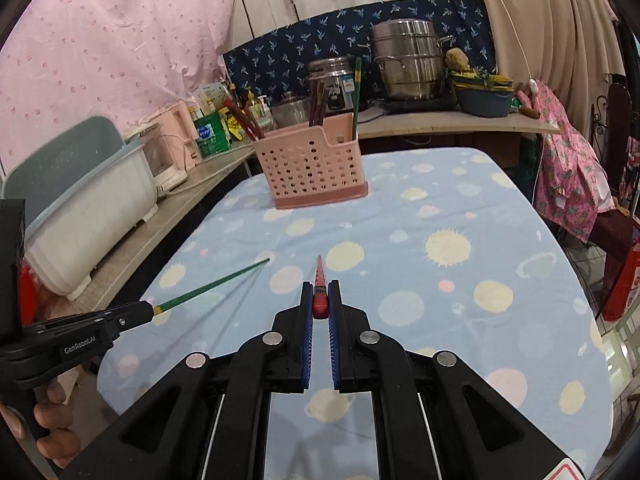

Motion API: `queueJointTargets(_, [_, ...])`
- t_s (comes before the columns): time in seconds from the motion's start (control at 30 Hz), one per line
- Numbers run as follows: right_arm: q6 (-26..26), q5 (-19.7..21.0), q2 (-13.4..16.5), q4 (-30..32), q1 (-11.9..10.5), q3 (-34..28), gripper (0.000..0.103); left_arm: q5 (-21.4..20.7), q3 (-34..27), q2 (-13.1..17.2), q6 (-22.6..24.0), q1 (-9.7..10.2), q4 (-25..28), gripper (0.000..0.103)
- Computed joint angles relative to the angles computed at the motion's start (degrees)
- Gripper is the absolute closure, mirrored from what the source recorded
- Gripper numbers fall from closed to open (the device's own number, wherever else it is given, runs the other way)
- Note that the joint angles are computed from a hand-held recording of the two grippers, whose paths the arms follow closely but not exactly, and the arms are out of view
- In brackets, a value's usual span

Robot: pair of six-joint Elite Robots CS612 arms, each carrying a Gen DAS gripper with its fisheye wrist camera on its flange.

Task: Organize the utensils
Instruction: 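Lift both chopsticks and carry them over the pink holder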

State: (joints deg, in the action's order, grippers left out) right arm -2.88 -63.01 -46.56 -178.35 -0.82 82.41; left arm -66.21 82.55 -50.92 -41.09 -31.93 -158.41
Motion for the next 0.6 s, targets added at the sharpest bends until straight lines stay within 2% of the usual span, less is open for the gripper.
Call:
queueJointTargets(0.2, [2.90, 2.00, 1.41, -0.99, 0.02, -4.82, 0.096, 1.70, -3.12, 0.32, 2.13, 0.91, -1.38, 0.096])
queueJointTargets(0.6, [7.06, 3.90, 5.59, 3.06, 0.50, -15.98, 0.096, 0.70, -12.97, 3.83, 5.32, 3.34, 0.32, 0.096])
